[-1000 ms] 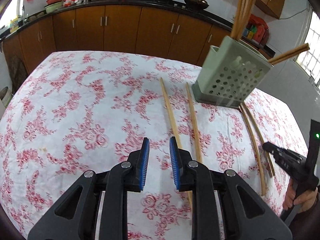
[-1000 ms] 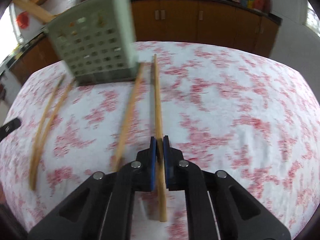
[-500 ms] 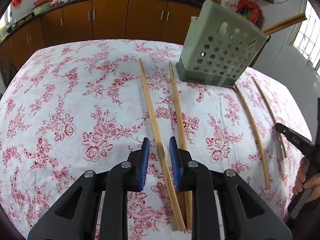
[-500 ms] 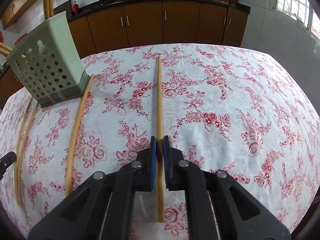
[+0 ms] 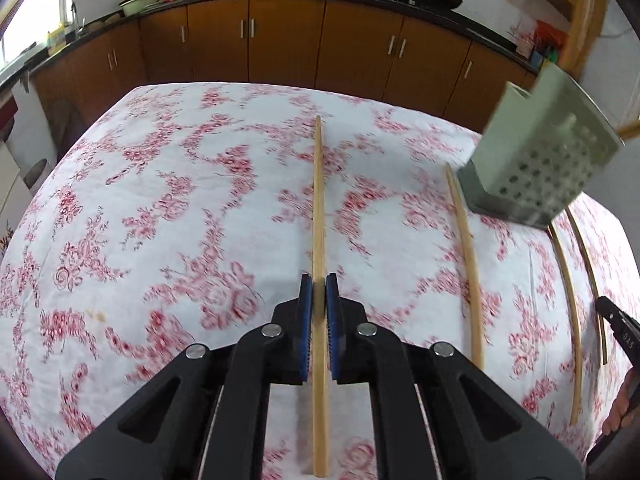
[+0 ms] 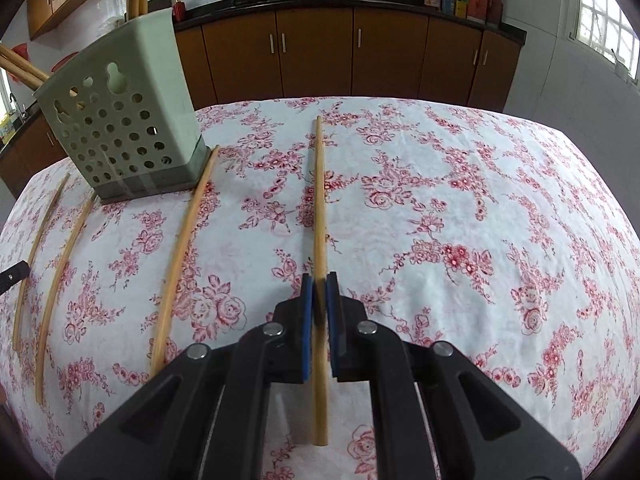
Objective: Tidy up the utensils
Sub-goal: 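Lower the left tool onto a wooden chopstick and close it while the right tool grasps another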
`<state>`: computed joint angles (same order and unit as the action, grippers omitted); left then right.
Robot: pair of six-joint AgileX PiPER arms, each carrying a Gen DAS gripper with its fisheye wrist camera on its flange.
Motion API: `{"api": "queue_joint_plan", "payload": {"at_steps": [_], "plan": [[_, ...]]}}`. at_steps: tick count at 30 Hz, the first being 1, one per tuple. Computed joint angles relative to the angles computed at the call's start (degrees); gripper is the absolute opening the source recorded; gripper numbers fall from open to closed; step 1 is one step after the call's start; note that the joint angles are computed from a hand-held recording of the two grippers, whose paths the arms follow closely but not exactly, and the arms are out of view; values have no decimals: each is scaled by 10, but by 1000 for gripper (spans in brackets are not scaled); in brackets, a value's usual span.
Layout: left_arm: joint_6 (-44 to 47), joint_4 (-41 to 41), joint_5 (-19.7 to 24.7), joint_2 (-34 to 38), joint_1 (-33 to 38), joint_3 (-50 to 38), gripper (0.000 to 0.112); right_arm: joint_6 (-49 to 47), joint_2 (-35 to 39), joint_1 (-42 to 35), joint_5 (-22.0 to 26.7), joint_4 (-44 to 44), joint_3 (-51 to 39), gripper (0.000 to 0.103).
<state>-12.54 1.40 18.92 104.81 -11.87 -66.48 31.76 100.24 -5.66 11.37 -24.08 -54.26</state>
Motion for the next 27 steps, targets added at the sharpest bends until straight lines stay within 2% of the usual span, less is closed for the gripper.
{"api": "queue_joint_plan", "payload": {"at_steps": [4, 9, 22, 27], "plan": [[31, -18, -11, 2, 1, 2, 8, 31, 9, 1, -10, -40, -6, 8], [54, -23, -42, -3, 3, 20, 8, -24, 10, -8, -18, 17, -6, 8], [43, -10, -40, -1, 2, 17, 9, -53, 9, -12, -24, 49, -1, 8], [-15, 78, -33, -9, -13, 25, 9, -54, -2, -11, -29, 42, 15, 8]]}}
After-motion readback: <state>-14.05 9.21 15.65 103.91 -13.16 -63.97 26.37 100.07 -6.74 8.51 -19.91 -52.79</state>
